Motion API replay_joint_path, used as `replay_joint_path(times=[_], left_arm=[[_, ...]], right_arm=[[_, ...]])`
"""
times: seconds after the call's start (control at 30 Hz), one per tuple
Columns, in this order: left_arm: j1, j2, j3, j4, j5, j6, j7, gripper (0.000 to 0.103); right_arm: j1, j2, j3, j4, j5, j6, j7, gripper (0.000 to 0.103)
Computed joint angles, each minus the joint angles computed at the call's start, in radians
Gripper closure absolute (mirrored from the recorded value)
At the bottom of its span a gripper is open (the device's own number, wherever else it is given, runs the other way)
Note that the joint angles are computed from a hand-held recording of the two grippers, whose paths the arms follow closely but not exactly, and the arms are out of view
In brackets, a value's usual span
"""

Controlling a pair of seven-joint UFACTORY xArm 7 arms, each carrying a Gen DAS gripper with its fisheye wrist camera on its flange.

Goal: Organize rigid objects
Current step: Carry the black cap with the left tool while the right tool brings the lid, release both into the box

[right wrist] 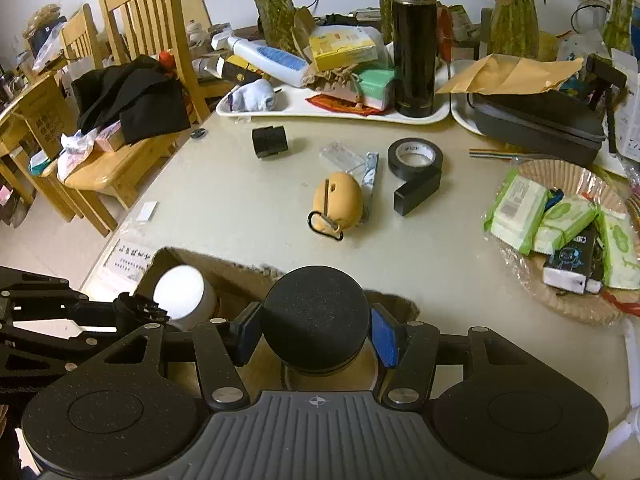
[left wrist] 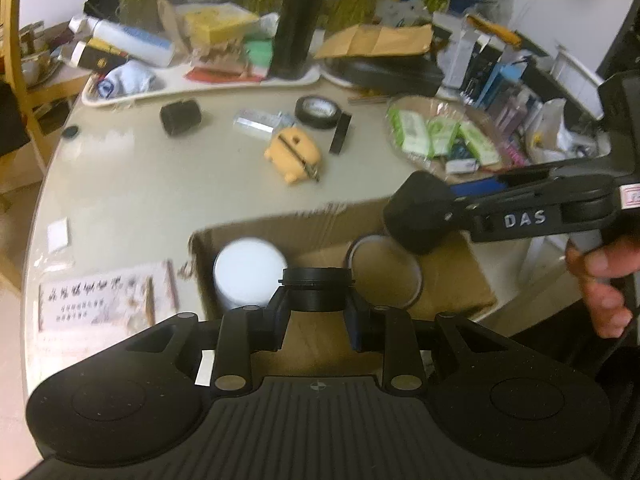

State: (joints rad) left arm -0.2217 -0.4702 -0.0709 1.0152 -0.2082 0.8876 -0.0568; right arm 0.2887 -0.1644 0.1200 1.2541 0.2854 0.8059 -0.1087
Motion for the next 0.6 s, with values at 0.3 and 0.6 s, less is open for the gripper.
replay_joint_path(times=[0.3,0.6], left_arm=[[0.031,-0.011,-0.038,-0.008,0.086,0.08,-0.087,0.074],[0.033,-0.021,-0.07,-0.03,0.176,0.036,-0.145,0.041]], right_arm=[[0.003,-0.02,0.003,-0.021,-0.022,0.037,0.003,0.043],[0.002,-0.025,0.012,-0.035,-0.062,-0.009,0.005,0.009]])
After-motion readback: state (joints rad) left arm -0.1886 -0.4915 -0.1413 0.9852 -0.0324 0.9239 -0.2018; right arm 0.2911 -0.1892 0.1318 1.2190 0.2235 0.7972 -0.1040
